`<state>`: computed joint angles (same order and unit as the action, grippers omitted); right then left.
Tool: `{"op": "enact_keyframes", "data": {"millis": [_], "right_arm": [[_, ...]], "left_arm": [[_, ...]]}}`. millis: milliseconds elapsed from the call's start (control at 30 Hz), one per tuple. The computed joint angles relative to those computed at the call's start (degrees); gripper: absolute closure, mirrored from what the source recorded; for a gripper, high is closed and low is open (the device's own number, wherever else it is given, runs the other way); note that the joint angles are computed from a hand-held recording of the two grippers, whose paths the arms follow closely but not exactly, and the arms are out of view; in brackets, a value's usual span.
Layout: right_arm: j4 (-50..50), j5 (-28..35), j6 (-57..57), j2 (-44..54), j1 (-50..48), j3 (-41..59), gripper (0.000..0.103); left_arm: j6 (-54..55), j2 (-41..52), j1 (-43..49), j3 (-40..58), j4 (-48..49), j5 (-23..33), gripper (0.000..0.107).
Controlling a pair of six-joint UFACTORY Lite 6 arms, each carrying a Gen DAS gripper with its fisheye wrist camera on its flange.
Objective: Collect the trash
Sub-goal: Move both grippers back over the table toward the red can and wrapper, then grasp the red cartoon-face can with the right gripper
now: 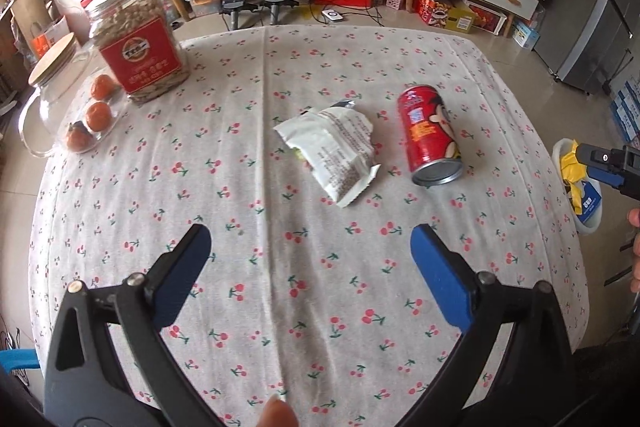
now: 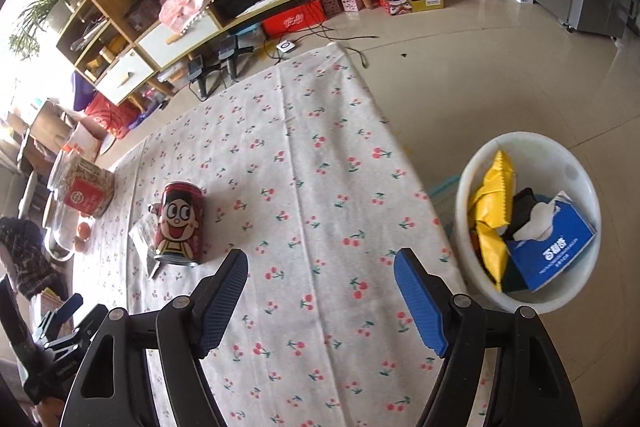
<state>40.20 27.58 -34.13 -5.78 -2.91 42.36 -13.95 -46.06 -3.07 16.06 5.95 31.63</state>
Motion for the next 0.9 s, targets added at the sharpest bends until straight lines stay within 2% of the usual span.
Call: {"op": "enact_keyframes", "data": {"millis": [133,400,567,900], "right_arm": [[-4.27,-4.13,8.40,2.93,9.50,1.35,0.025],[-11.09,-8.93,20.89,11.05,24.35,6.98,0.025],[-13.88,-10.76,26.07,16.45,29.90,11.16,0.025],[-9.66,-11.25,22.67,27.71,32.75,19.46,0.025]], "left_arm": [[14.75,1.13,11.03,-0.32,-9.78,0.04,0.007],[34.93,1.50,27.74,-0.51,-21.33,4.19,0.007],[41.99,1.30,33.73,-0.54,-24.78,5.85,0.007],[48.81,1.06,39.77,0.31,-28.87,8.93,0.007]]}}
